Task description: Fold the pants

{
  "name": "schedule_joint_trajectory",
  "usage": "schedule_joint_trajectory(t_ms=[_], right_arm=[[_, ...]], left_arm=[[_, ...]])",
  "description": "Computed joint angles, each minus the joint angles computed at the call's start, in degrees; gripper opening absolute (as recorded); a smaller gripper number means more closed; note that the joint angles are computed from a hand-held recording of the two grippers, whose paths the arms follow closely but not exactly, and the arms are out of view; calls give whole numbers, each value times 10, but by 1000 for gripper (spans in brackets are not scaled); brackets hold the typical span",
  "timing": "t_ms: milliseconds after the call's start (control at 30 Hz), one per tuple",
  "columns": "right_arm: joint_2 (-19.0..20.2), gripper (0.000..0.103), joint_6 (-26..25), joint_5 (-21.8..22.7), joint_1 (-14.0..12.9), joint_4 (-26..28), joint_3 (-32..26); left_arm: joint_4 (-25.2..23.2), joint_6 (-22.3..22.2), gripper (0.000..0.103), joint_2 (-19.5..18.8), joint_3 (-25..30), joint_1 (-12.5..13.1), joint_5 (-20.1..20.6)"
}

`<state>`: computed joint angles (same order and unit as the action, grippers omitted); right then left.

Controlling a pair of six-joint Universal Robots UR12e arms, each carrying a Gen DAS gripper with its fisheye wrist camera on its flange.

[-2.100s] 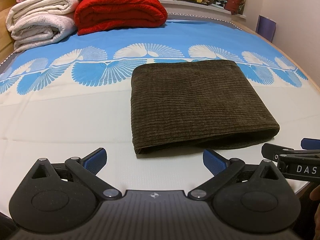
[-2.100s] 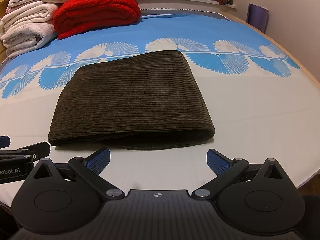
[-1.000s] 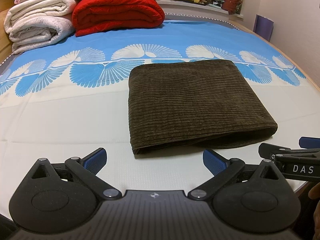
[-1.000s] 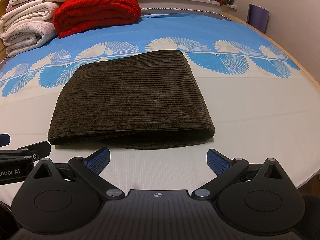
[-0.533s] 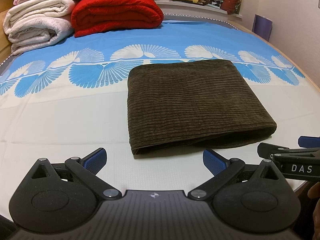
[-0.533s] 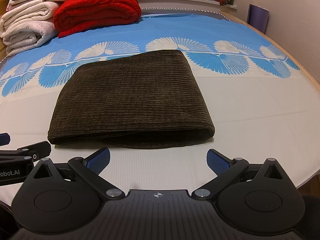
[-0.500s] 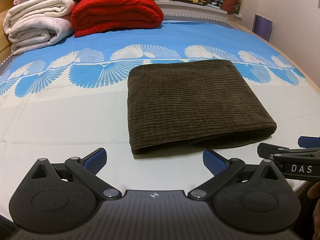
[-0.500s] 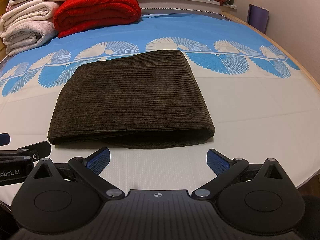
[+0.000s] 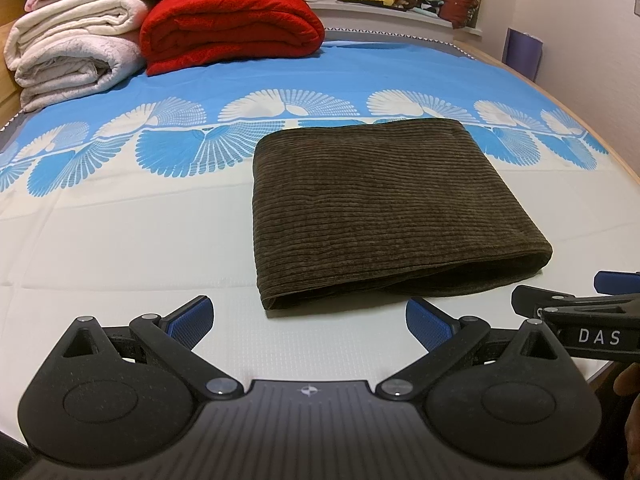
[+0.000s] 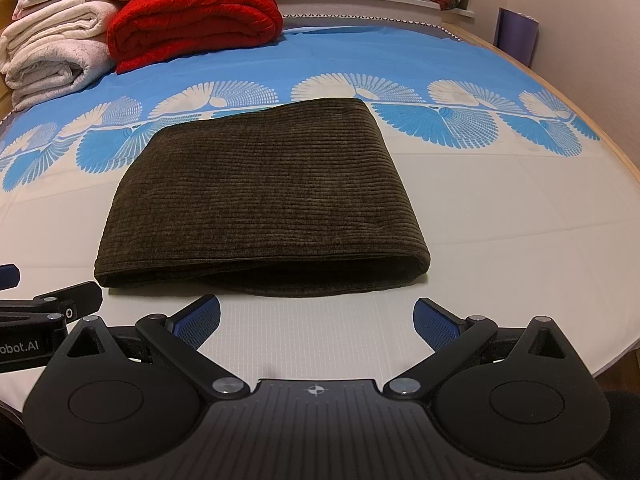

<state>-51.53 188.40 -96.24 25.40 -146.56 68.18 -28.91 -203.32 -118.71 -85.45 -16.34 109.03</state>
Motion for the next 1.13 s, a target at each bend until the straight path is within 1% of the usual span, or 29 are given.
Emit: schedule_joint_trajectory(t_ms=[567, 1133], right_arm=[[-1, 102, -5, 1, -1, -1, 3], [-1, 102, -9, 2, -2, -1, 3]], left_arm=[[4, 4, 103, 1, -3, 0, -2], [21, 16, 103, 5, -12, 3, -11]])
